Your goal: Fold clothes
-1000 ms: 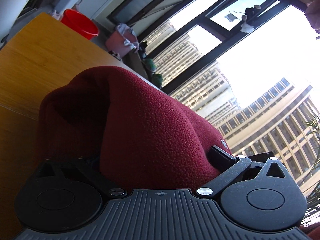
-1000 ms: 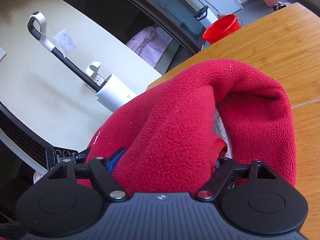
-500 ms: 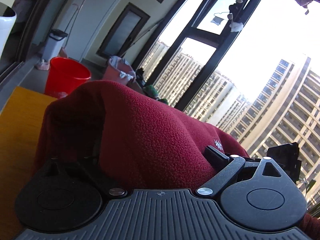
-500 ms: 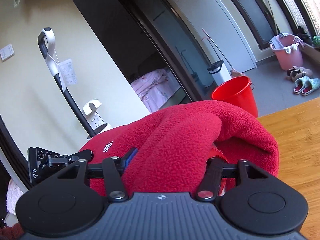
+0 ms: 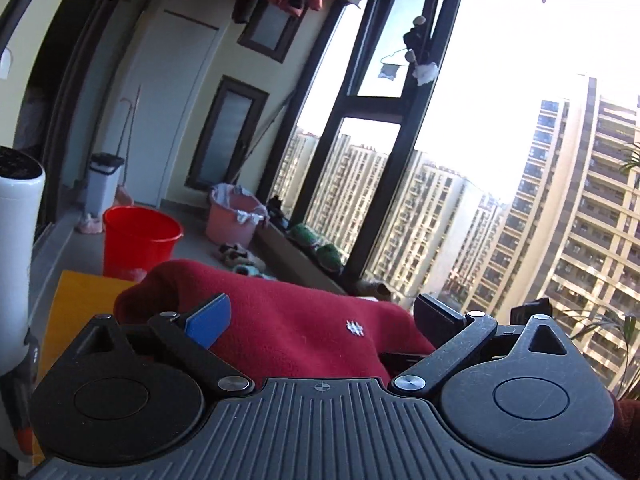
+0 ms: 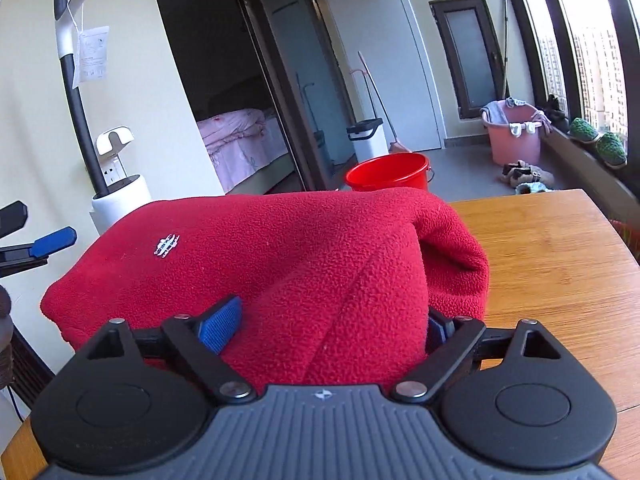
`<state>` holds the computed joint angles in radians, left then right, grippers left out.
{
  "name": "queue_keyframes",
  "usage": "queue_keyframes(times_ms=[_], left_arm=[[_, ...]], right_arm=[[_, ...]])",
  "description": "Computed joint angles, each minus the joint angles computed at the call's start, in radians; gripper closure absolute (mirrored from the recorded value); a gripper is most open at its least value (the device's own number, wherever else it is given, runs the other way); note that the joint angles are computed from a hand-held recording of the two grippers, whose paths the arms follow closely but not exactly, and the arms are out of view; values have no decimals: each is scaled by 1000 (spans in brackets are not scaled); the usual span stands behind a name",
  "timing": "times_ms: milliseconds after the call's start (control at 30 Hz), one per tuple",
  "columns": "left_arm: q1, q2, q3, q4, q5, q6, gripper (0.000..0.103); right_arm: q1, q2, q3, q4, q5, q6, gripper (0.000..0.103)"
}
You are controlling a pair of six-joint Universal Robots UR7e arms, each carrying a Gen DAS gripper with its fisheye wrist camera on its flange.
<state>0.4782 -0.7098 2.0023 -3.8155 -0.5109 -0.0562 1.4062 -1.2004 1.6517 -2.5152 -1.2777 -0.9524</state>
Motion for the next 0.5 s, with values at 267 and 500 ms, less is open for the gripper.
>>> queue_keyframes(times_ms=[267, 500], left_arm=[[46, 58, -62, 381, 176, -223, 0], [40, 45, -53, 425, 190, -280, 0]], right_arm=[[-6, -75, 58, -75, 34, -28, 0], [-38, -175, 207, -154, 394, -159, 0]])
